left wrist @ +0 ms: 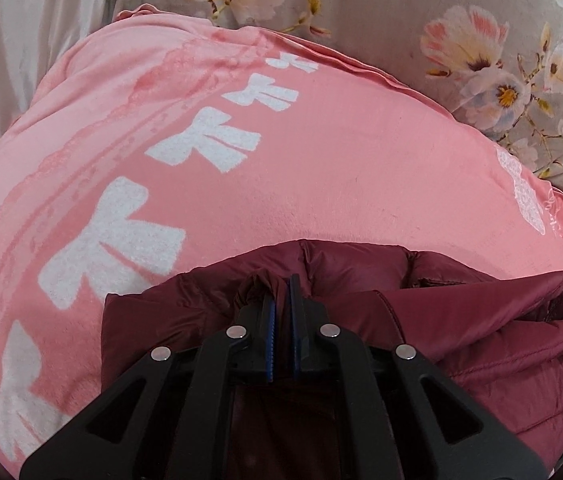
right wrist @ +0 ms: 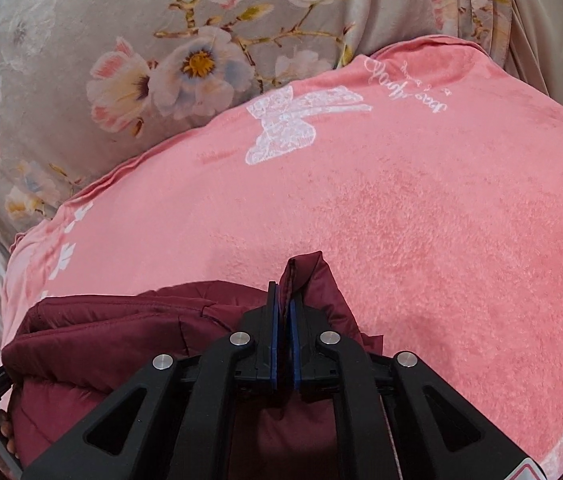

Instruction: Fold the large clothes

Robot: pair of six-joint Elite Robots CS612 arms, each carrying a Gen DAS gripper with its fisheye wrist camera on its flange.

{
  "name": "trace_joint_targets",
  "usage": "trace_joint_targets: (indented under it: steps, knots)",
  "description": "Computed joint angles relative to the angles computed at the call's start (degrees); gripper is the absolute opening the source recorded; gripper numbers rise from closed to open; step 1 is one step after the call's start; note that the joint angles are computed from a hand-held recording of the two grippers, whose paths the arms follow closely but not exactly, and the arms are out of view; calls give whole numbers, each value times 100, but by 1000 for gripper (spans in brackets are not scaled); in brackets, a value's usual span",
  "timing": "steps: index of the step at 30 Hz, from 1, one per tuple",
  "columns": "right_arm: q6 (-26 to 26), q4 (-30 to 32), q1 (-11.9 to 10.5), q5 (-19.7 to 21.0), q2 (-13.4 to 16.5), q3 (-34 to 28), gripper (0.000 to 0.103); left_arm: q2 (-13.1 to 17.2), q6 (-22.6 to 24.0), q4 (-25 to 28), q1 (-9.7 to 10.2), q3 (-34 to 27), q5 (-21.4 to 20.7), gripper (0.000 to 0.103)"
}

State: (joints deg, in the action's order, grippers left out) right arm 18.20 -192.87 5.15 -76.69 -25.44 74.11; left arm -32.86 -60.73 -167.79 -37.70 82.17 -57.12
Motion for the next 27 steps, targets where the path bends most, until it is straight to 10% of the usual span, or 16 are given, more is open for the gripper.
trace_joint_targets:
  steps: [4, 9, 12, 16, 20, 27]
  knots:
    - [282, -1022, -75, 67, -231, 454, 36, -142, -6, -388, -25, 201, 127, 9]
    - [-76, -1484, -77, 107, -600, 906, 36, -478, 303, -1036, -263, 542, 973, 47]
    - [-298, -1339, -22, 145, -676, 911, 44, -604, 649, -1161, -409, 532, 1514, 50]
    - [-603, -789, 95, 222, -609, 683, 45, -593, 968, -1030, -409, 238, 1177, 50]
    - [-980, -137, 236, 388, -479, 420, 19, -282, 1154, -366, -358, -338, 678, 49]
    - [-1468, 790, 476, -130, -145, -135, 19, 307, 1232, 635, -308, -1149, 303, 49]
